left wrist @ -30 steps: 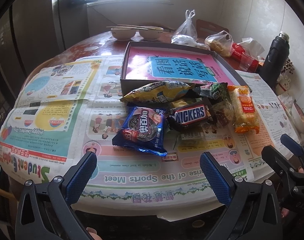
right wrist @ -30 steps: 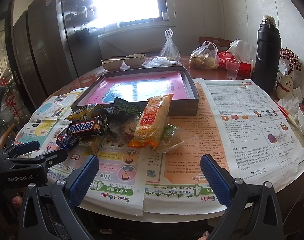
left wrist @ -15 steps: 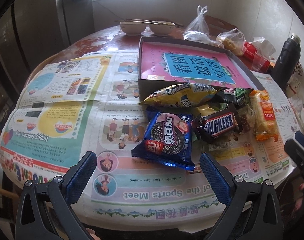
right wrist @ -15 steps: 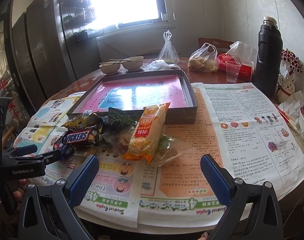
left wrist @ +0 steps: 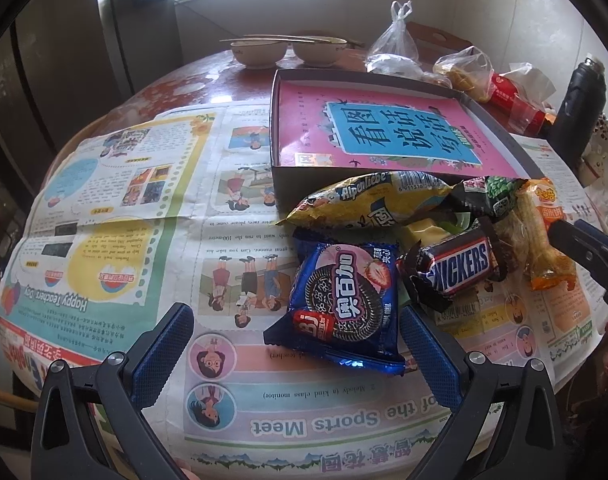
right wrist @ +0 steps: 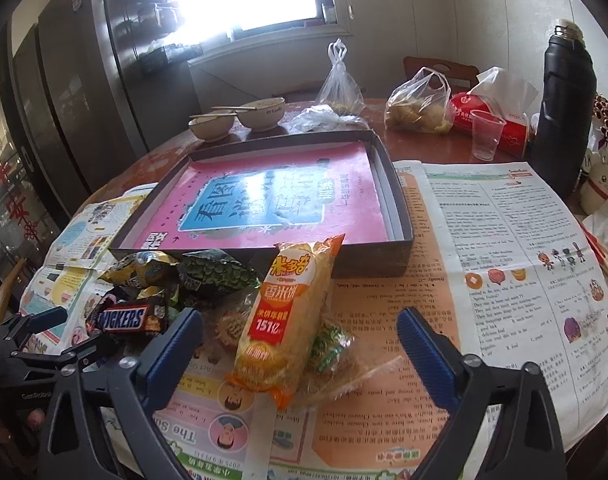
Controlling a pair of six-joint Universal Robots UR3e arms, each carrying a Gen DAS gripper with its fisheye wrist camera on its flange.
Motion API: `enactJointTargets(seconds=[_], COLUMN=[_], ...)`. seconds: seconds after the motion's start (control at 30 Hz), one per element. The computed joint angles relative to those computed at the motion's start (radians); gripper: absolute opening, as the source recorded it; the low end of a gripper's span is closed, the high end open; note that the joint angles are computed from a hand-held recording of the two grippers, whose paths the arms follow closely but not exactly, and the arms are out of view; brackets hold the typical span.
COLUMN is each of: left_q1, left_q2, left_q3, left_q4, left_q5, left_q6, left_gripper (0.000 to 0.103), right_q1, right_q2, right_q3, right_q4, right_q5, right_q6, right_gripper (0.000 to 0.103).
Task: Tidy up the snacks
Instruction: 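Grasp the blue cookie pack with the left tool while the right tool grasps the orange rice-cracker pack, then carry both packs into the pink-lined tray and open both tools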
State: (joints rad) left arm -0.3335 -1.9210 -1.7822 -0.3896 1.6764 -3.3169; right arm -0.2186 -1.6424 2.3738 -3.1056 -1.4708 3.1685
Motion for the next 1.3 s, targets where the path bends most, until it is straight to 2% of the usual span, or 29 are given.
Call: enactJointTargets(seconds=[0.13,0.3,0.47,0.57,0.67,0.77,0.97,1.3], left_q1=[0.011,0.026,0.035,0.034,0.037,0.03,0.086,0.131], left_q2=[-0.007,-0.01,-0.032,-0.049,-0.057,-0.065,-0.018,0.113], left_q3=[-0.001,-0.011,0.017,0.042,0.055,0.07,0.016,-0.073], left_q4=[0.0,0.007,-0.009,-0.017,-0.012,-0.016,-0.004,0.05], left_q5=[-0.023,-0.049,-0.072,-0.076,-0.098,-0.095,-0.207,-0.229], left_q6=[0.002,0.012,0.02,0.021,0.033,0.045,0.037,0.038], left_gripper=[0.1,0.098,0.095,0.094,0.071,0.059,0.054,0.054], right_q1=[0.004,0.021,0.02,0.019,0.005,-0.012,-0.046,-0.085], right_q2=[0.062,0.124,0.15,0.161,0.163,0.157,0.135,0.054], right_q3=[-0.05,-0.104,-0.121,-0.136,-0.136,-0.126,-0.108,-0.083], right_q4=[0.011,0.028,0.005,0.01,0.011,0.006,0.001,0.008], right_q5=[0.009,0.009,0.035,0.038,0.06,0.082,0.123,0.158], right_q6=[-0.022,-0.055,-0.078,-0.081,-0.074,-0.072,-0.071,-0.062], right_gripper=[0.081,0.055,0.04,0.037,0.035,0.033,0.032,0.032])
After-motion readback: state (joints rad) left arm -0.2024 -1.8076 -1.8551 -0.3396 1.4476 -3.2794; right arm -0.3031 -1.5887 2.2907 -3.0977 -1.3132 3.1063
